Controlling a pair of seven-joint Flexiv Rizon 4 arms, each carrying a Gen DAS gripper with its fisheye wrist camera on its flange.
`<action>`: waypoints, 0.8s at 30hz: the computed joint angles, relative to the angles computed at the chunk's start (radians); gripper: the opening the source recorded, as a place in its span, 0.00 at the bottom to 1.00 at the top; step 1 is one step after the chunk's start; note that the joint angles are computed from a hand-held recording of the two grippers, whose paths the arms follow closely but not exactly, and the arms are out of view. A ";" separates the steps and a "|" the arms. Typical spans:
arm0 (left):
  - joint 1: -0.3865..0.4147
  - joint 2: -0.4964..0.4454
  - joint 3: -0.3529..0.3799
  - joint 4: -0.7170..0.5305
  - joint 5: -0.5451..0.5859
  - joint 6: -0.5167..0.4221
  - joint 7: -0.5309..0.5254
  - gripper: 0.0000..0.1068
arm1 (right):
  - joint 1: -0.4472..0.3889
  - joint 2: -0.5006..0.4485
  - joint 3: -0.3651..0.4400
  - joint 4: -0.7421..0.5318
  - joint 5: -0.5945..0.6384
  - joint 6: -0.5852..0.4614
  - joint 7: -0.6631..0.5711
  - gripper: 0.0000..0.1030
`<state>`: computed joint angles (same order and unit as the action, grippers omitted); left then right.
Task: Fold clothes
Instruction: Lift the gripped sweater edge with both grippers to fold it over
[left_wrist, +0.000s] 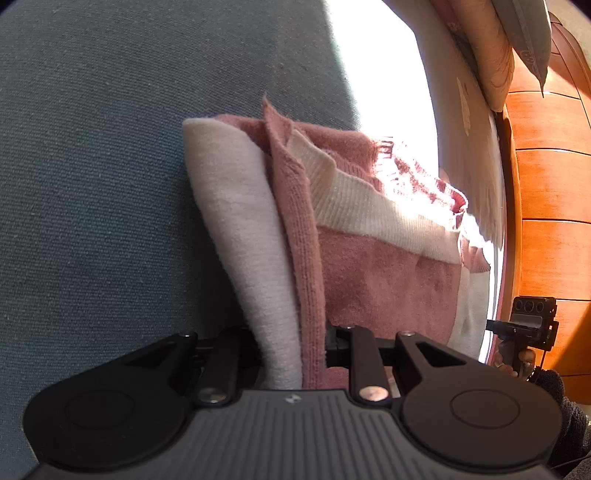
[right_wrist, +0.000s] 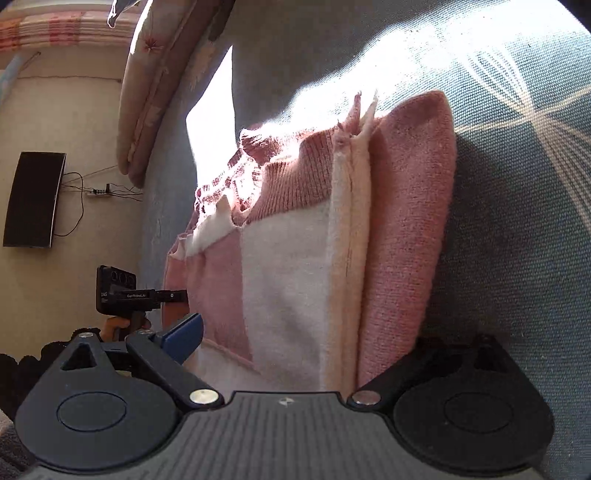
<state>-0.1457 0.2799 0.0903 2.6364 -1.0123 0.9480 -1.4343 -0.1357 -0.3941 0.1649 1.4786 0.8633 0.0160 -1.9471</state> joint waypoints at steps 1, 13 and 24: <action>0.005 -0.002 0.001 -0.006 0.018 -0.008 -0.008 0.21 | 0.006 0.010 0.001 0.009 -0.012 0.010 -0.008 0.95; 0.011 -0.001 0.004 -0.016 0.068 -0.018 -0.006 0.22 | 0.037 0.040 -0.029 0.050 -0.088 0.073 0.032 0.23; 0.008 0.002 0.003 -0.012 0.070 -0.007 -0.030 0.21 | 0.116 0.083 -0.017 0.095 -0.244 0.179 0.162 0.23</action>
<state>-0.1381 0.2819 0.0930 2.6243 -0.9428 0.9411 -1.4643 -0.0198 -0.3110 0.1479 1.5738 0.6195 0.1954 -1.7851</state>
